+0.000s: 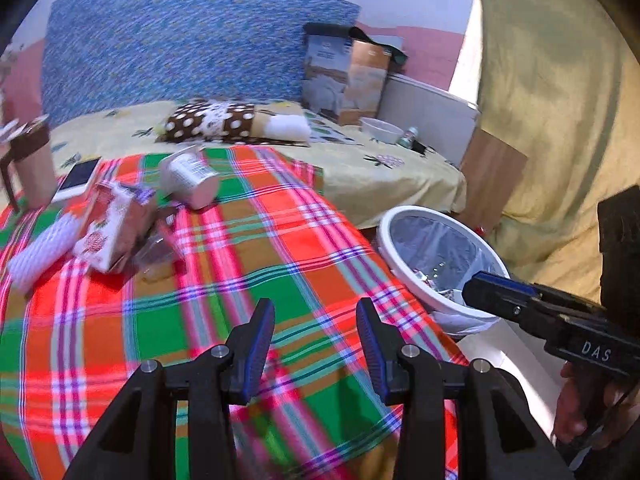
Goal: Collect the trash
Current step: 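Move both tools back over the cloth toward the foam sleeve and red-lidded cup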
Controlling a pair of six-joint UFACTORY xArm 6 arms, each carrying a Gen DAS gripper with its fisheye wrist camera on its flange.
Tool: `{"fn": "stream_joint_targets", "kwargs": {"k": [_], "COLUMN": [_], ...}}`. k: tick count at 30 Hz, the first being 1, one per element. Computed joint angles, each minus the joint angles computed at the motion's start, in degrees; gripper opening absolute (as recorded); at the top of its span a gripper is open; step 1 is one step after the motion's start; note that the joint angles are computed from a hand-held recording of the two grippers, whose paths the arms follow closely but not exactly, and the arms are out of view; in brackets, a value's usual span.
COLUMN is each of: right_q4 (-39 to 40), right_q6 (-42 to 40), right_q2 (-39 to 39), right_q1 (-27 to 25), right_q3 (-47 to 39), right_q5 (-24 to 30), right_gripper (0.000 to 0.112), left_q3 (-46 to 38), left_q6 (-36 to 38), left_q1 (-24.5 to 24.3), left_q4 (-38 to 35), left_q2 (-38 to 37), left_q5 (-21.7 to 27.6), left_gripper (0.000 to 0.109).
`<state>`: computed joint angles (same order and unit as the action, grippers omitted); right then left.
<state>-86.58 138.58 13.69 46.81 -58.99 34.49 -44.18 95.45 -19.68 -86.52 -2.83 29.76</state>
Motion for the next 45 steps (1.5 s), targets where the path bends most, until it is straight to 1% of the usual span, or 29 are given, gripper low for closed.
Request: {"fn": "stream_joint_targets", "kwargs": {"k": [4, 7, 9, 15, 20, 22, 33, 39, 45], "right_q4": [0.7, 1.3, 1.8, 3.4, 5.0, 5.4, 10.9, 15.0, 18.9], "right_q6": [-2.7, -4.2, -5.6, -9.7, -14.0, -15.4, -25.4, -30.0, -34.2], "right_q2": [2.1, 3.7, 4.8, 7.4, 10.1, 11.0, 17.5, 20.3, 22.4], "right_q1": [-0.3, -0.7, -1.0, -1.8, -2.6, -3.0, -4.8, -5.5, -6.4], "right_q3": [-2.8, -4.9, -6.4, -10.2, -13.9, -15.4, -24.1, -27.1, -29.4], "right_q5": [-1.5, -2.8, -3.8, -5.8, -7.4, -8.1, -11.6, -13.0, -14.2], "right_gripper": [0.034, 0.034, 0.034, 0.034, 0.034, 0.034, 0.034, 0.034, 0.034], "left_q3": [-0.7, -1.1, -1.4, -2.6, -4.6, -5.6, -11.1, -14.3, -18.5], "left_q6": [-4.6, -3.2, -3.5, -1.6, -2.0, -2.4, -2.1, -3.1, -4.8], "left_q1": [3.1, 4.0, 5.3, 7.7, 9.5, 10.7, 13.3, 14.7, 16.2], "left_q4": [2.6, 1.4, 1.7, 1.2, 1.4, 2.3, 3.0, 3.7, 4.7], "left_q2": [1.0, 1.7, 2.2, 3.3, 4.9, 5.6, 9.3, 12.1, 15.7], "left_q5": [1.4, -0.5, 0.1, -0.8, -1.2, 0.0, 0.0, -1.2, -3.6], "left_gripper": [0.042, 0.042, 0.042, 0.042, 0.042, 0.042, 0.042, 0.042, 0.042]}}
